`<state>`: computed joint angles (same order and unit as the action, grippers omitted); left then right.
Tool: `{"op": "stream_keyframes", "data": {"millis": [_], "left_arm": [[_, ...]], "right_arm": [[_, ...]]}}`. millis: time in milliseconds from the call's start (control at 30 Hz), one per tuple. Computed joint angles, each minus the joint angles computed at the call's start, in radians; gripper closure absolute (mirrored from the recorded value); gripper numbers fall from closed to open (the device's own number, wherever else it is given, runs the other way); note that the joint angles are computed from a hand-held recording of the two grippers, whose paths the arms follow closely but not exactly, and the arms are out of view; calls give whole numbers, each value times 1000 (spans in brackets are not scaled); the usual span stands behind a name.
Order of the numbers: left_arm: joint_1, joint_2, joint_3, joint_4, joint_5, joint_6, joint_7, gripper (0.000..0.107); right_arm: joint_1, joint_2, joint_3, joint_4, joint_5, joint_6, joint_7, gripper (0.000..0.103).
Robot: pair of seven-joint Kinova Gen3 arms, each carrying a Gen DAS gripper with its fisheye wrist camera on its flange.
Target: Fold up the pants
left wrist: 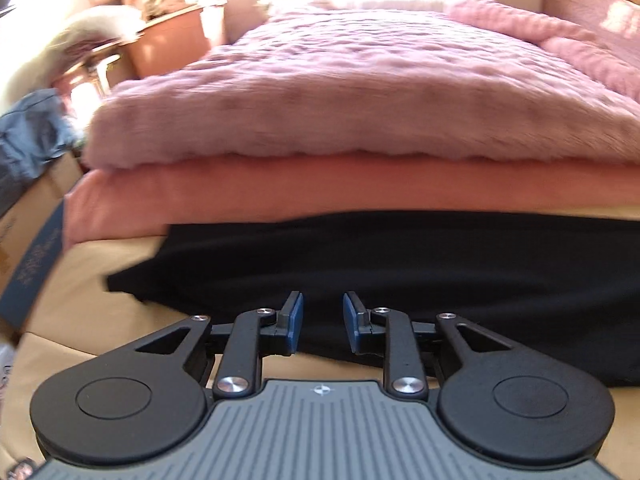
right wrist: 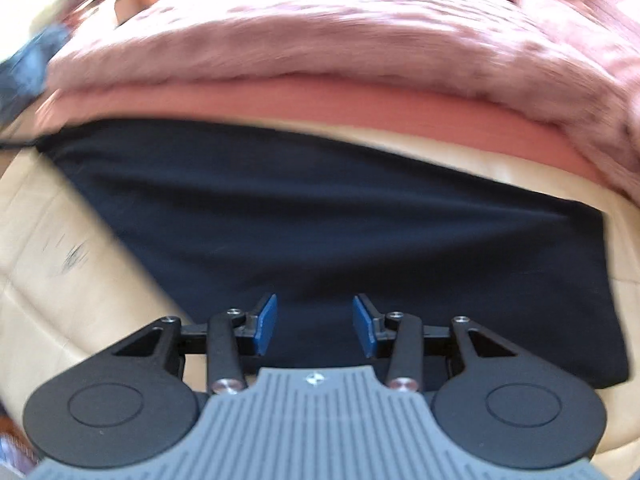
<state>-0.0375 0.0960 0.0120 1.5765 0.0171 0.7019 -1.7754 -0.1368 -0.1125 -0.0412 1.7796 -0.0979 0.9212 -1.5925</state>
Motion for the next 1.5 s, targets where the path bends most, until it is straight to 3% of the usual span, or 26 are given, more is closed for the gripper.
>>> {"op": "stream_keyframes", "data": {"millis": [167,267,367,467,533,600,667,733,867,967,1033,1233,1333,1400,1433,1500], "left_arm": [[53,-1,27,28,0,-2,66,86],[98,19,20,6,-48,40,101,89],[127,49,23,-21,-100,107,139,96],[144,45,25,5,-133,91,171,96],[147,54,27,-15,-143,115,172,98],[159,59,22,-29,-141,139,166,101],[170,61,14,-38,-139,159,165,104],[212,54,-29,-41,-122,181,148,106],[352,36,-212,-54,-19,287,77,106],[440,-21,-323,-1,68,325,8,106],[409,-71,-317,42,149,353,-41,106],[134,-195,-214,147,376,432,-223,102],[-5,-236,-181,160,430,422,-318,95],[-75,-254,-174,160,442,388,-353,84],[-93,-251,-175,149,435,374,-349,81],[-127,-229,-196,116,431,343,-342,74]], "right_arm": [[-65,11,-126,38,127,-67,-174,66],[-126,42,-111,23,146,-41,-188,66],[-162,40,-141,25,233,-24,-164,56],[-210,70,-150,24,322,18,-181,58],[-225,50,-166,56,355,11,-177,63],[-226,51,-179,58,388,22,-180,87],[-235,40,-156,67,390,26,-149,94],[-216,32,-138,60,340,33,-84,96],[-198,15,-104,28,278,100,57,97],[-172,-11,-83,6,237,193,140,97],[-146,-29,-66,-3,214,253,181,97],[-62,-75,-26,18,214,368,221,96],[-29,-84,0,16,181,375,252,86],[-21,-90,-4,9,174,374,266,66],[-19,-93,-6,2,169,375,274,61],[-18,-105,1,-12,137,363,289,59]]}}
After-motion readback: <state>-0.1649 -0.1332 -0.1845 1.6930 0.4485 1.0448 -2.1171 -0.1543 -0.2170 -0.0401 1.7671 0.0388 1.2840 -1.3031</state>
